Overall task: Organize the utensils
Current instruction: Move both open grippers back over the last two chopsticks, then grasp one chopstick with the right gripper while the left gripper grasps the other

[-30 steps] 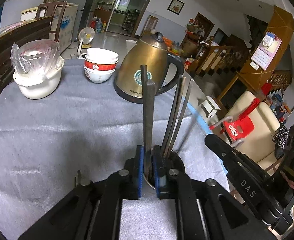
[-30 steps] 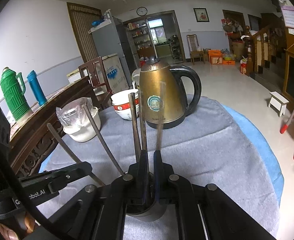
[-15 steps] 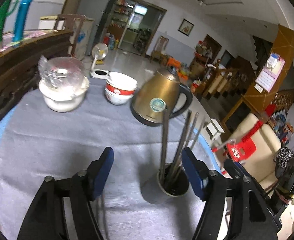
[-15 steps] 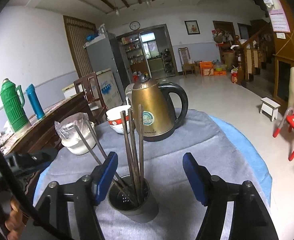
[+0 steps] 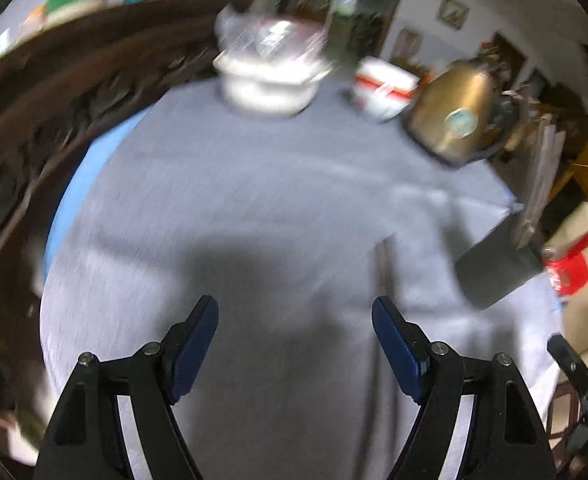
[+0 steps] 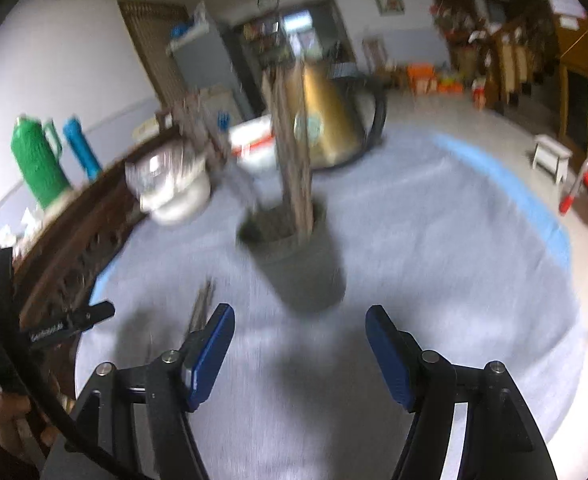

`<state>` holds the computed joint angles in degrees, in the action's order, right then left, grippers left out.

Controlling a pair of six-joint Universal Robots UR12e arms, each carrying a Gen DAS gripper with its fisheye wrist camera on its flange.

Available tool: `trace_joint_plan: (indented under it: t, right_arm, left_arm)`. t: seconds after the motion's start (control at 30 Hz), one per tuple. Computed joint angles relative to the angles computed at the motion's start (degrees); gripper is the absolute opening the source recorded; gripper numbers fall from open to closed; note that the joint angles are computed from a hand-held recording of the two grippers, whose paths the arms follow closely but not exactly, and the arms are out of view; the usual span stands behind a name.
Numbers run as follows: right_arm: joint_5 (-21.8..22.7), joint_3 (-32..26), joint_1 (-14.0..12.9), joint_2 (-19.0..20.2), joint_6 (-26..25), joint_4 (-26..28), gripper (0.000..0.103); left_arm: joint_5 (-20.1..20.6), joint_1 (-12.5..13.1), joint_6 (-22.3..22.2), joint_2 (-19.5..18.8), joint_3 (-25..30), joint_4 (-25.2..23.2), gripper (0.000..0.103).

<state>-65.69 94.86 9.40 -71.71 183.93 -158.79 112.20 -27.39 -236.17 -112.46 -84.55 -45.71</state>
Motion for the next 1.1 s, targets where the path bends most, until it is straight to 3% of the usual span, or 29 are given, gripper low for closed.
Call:
trace_joint_plan:
  t: [0.13, 0.4, 0.53, 0.8, 0.87, 1.1]
  right_arm:
    - [0.87, -0.85, 0.98, 0.51, -3.43, 9.53, 0.071]
    - [5.89, -5.01, 2.55, 2.40, -9.35, 20.69, 0.070]
    - [6.54, -7.42, 4.00, 3.55, -12.57, 25.03, 0.040]
    - [4.25, -11.37, 6.84, 6.05, -14.51, 29.68, 0.036]
    - [3.23, -12.32, 7.17, 6.63, -15.08, 31.94, 0.018]
    - [2.01, -12.79, 6.78, 6.24, -15.98, 34.72, 0.008]
  left_arm:
    - [-2.46, 0.59, -3.00, 0.58, -1.55, -2.25, 0.080]
    - [-3.47, 0.57, -1.25, 0.29, -1.90, -2.24, 0.080]
    - [-3.59, 0.44, -1.16, 0.60, -2.11, -2.46, 0.080]
    - [-3.81, 0.15, -2.37, 1.75, -3.62, -1.82, 0.080]
    - [-3.98, 0.11, -2.23, 1.67, -3.49, -1.66, 0.080]
    - [-6.28, -0.07, 0.37, 0.69, -1.74, -2.08, 0.080]
